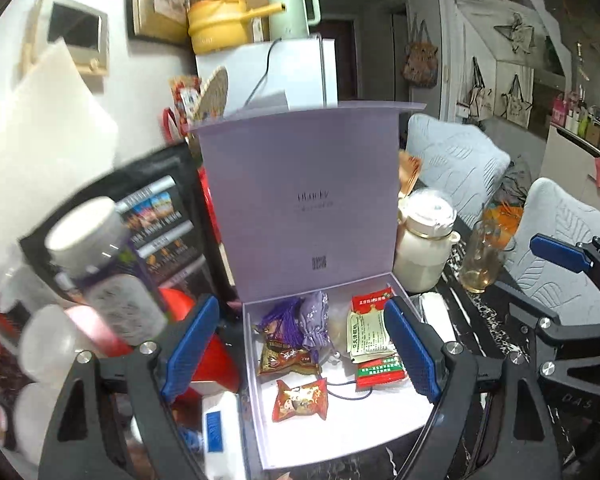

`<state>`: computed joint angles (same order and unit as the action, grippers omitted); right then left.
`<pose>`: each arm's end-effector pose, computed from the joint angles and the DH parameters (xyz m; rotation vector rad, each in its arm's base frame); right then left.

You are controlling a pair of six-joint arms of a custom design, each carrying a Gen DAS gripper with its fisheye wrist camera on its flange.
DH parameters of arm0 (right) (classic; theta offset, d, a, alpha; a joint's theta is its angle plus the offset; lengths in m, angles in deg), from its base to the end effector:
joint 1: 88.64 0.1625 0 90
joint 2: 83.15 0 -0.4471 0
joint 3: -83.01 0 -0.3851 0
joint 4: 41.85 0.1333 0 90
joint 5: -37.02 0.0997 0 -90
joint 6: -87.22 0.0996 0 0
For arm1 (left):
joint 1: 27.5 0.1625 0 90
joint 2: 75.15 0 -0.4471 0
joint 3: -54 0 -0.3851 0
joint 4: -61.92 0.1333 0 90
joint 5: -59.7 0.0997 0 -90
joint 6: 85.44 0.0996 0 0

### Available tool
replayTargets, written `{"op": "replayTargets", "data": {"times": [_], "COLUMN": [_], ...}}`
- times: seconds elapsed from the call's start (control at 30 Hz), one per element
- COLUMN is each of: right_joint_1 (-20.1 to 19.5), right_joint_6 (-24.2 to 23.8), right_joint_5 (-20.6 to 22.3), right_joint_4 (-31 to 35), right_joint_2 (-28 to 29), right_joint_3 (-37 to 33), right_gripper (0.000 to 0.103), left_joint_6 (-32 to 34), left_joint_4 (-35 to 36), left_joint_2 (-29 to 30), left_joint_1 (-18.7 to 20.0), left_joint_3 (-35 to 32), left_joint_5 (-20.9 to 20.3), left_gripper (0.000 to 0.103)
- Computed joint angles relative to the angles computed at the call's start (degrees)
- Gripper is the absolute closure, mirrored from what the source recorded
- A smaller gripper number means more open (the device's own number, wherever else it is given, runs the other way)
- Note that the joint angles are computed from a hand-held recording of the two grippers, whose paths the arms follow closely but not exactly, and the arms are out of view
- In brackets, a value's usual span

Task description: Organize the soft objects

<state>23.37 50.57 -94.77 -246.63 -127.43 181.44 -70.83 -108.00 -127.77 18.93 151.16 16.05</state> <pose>0.3091 -0.5861 0.2130 0.6122 -2.0346 1.1017 -0.3109 -0.6248 0.2493 0.8558 2.1934 -0.9701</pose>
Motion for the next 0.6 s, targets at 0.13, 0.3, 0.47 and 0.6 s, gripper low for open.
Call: {"op": "replayTargets", "data": {"times": [0.13,0.3,0.47,0.6], "right_joint_1": [2.3,5.34,7.88,9.56], "right_joint_6": [-1.23,-3.61,-4.25,-2.68], "right_joint_5": [-0.36,-1.34,-2.81,-3.74], "right_joint_4": [-3.63,-9.4,-14.65,-17.63], "right_joint_2": [-1.5,-2.67,-3.46,-4.34], "right_joint_3": [2.4,5.54,8.51,11.27], "right_gripper": [0.028,0.021,0.012,0.01], "left_joint_6": [1.22,2.52,1.66,0.99], "left_joint_4": [-2.96,-7.24,-11.02,-11.77], "left_joint_2": [-2.71,-6.06,-9.91,-12.82], "left_joint_1": [-1.99,-4.49,-6.8,-8.46], "left_joint_3": [3.11,7.53,12.6,16.17], "left_joint_5": [0.25,1.31,2.46,2.78], "left_gripper": [0.018,0.008,0.004,0.002]}}
